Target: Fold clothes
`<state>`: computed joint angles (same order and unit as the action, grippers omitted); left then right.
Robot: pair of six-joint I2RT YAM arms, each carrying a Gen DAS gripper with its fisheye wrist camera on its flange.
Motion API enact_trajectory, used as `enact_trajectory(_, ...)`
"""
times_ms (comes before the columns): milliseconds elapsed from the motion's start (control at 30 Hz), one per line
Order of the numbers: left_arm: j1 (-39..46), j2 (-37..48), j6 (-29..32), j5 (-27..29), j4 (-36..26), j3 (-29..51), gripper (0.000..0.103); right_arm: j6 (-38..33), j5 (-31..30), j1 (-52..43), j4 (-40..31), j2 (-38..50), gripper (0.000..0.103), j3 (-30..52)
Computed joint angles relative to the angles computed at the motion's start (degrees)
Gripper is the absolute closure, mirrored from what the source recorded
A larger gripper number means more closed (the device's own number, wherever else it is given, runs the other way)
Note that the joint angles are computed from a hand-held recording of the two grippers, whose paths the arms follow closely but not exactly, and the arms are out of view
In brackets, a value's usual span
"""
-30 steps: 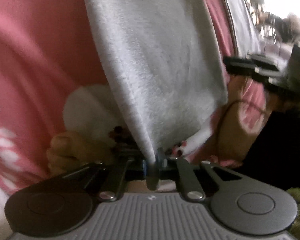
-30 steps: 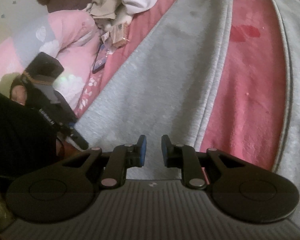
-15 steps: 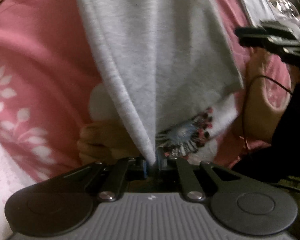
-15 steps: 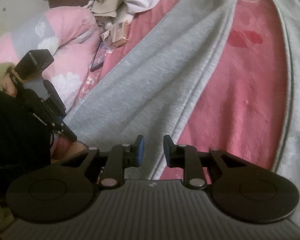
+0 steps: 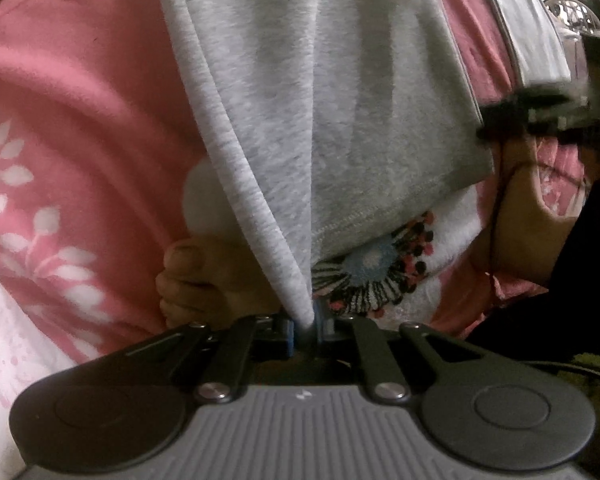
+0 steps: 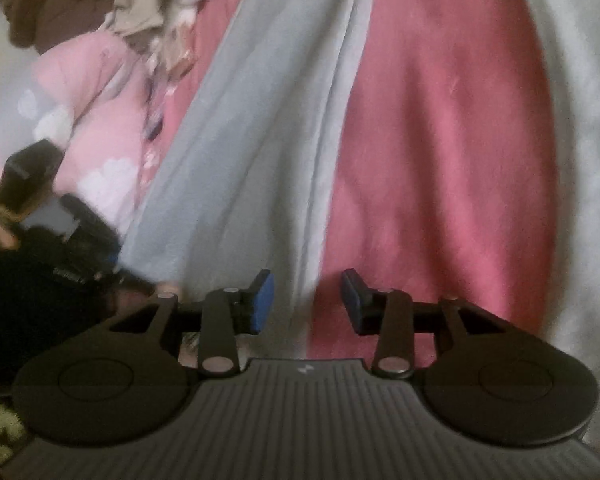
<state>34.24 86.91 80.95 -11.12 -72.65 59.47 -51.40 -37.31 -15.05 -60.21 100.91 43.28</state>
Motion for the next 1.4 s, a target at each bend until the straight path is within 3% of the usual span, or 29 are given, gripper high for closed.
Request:
enact_trajectory(67, 0.2, 0.6, -0.1, 0.4, -0.4, 0.5, 0.094, -0.7, 1.9, 1.9, -0.1, 1.5, 0.078, -1.7)
enact_trajectory(100, 0.5, 1.0, 0.3, 1.2, -1.6, 1.5, 0.094, -0.5, 3.3, 3.0, 0.5, 1.3, 0.092, -2.8)
enact_trajectory(167, 0.9, 1.8, 1.0, 2.8, -4.1, 3.7, 0.094, -1.7, 4.0, 3.4, 0.6, -1.5, 0.094, -4.2)
enact_trajectory(233, 1.7, 2.9, 2.9, 5.1, -7.8, 6.8, 0.094, -6.2, 2.1, 1.2, -4.2, -5.9, 0.095, -2.8)
enact_trajectory(300, 2.2, 3.9, 4.9, 6.4, -11.5, 9.2, 0.095, -13.1, -1.3, -3.9, -14.3, -8.3, 0.095, 2.2)
enact_trajectory(367, 1.1, 2.3, 6.5, 3.9, -9.5, 5.9, 0.095, -19.4, -2.2, -8.8, -22.6, -8.0, 0.095, 6.8)
enact_trajectory(433, 0.0, 0.5, 7.5, 1.4, -5.8, 1.7, 0.095, -17.9, 2.5, -10.1, -21.7, -8.3, 0.095, 6.6)
enact_trajectory(500, 0.2, -0.2, 8.6, 1.1, -4.8, 0.5, 0.095, -13.9, 7.7, -10.0, -16.5, -8.3, 0.095, 4.1)
enact_trajectory(667, 0.7, -0.1, 9.5, 0.4, -4.1, 1.5, 0.095, -12.8, 7.3, -11.8, -16.9, -5.1, 0.095, 4.0)
enact_trajectory(800, 0.4, -3.5, 12.0, -4.2, 2.0, -3.9, 0.095, -10.0, 12.1, -9.9, -11.7, -5.7, 0.090, 1.4)
enact_trajectory(833, 0.4, -3.1, 12.2, -4.7, 1.9, -3.3, 0.090, -9.8, 13.3, -9.6, -11.0, -6.5, 0.087, 1.2)
enact_trajectory(867, 0.5, -3.1, 12.5, -5.2, 1.8, -2.9, 0.077, -9.5, 14.5, -9.3, -10.2, -7.3, 0.085, 1.0)
enact_trajectory(933, 0.2, -4.6, 13.8, -5.2, 2.9, -2.8, 0.060, -9.9, 16.4, -9.5, -9.7, -9.2, 0.077, 1.1)
enact_trajectory(967, -0.1, -5.2, 13.8, -4.6, 3.1, -2.2, 0.062, -11.0, 16.7, -10.3, -10.4, -10.5, 0.076, 1.6)
enact_trajectory(1100, -3.4, -4.7, 9.8, -0.4, -0.2, 4.3, 0.061, -14.5, 14.9, -12.4, -13.1, -13.9, 0.076, 6.5)
enact_trajectory(1167, -5.8, -5.0, 6.3, 3.4, -2.0, 7.9, 0.060, -12.5, 10.4, -9.8, -12.7, -16.2, 0.076, 8.9)
enact_trajectory(1200, -7.5, -5.5, 4.7, 5.6, -2.3, 9.9, 0.059, -10.9, 8.0, -8.2, -11.9, -17.3, 0.076, 10.0)
enact_trajectory(1300, -13.9, -5.6, -2.3, 12.0, -0.7, 14.9, 0.044, -2.8, 2.2, -1.7, -6.2, -18.9, 0.076, 13.2)
enact_trajectory(1400, -23.1, -4.9, -16.0, 15.9, 8.7, 16.5, 0.036, 8.4, 1.4, 6.0, 3.7, -15.9, 0.076, 16.5)
